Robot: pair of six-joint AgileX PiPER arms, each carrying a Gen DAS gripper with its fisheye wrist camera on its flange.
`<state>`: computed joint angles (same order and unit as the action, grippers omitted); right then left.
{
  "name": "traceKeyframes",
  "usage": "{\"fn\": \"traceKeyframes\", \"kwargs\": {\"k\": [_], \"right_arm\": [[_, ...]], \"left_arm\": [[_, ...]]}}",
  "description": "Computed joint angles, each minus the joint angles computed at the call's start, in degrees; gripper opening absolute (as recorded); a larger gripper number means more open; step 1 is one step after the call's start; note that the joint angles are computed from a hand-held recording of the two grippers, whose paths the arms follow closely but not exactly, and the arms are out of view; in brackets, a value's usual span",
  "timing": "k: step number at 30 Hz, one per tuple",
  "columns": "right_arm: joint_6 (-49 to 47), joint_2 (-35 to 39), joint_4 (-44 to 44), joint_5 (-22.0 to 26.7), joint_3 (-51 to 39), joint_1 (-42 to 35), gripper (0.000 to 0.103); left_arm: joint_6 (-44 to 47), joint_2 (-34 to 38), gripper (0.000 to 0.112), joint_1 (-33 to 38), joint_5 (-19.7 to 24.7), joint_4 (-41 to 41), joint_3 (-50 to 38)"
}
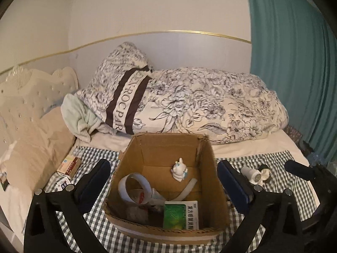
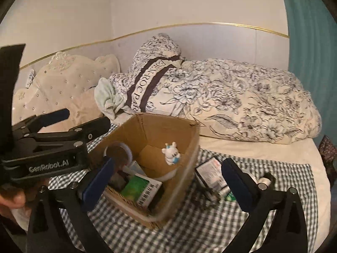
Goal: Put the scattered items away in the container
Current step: 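Withdraw both tools from the box toward the medicine packet and beads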
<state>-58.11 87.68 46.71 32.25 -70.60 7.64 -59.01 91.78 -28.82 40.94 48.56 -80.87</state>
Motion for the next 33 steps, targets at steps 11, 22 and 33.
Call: {"fn": "traceKeyframes", "kwargs": {"k": [11,22,33], "right_arm": [[-0.2,-7.0,-1.2,1.2,3.8,-6.8,0.103],[0.0,-8.0,1.7,3.6,4.3,-18.0,0.103],[-6.2,-6.3,7.4,5.2,3.4,-27.4,0.103]], "left_arm": [[2.1,1.0,0.103,-5.3,3.9,-5.6,-4.4],[1.2,2.8,0.103,-9.8,5.1,-4.4,-6.7],[-6.3,3.6,0.103,-12.2,0.3,0.9,-3.3]]}}
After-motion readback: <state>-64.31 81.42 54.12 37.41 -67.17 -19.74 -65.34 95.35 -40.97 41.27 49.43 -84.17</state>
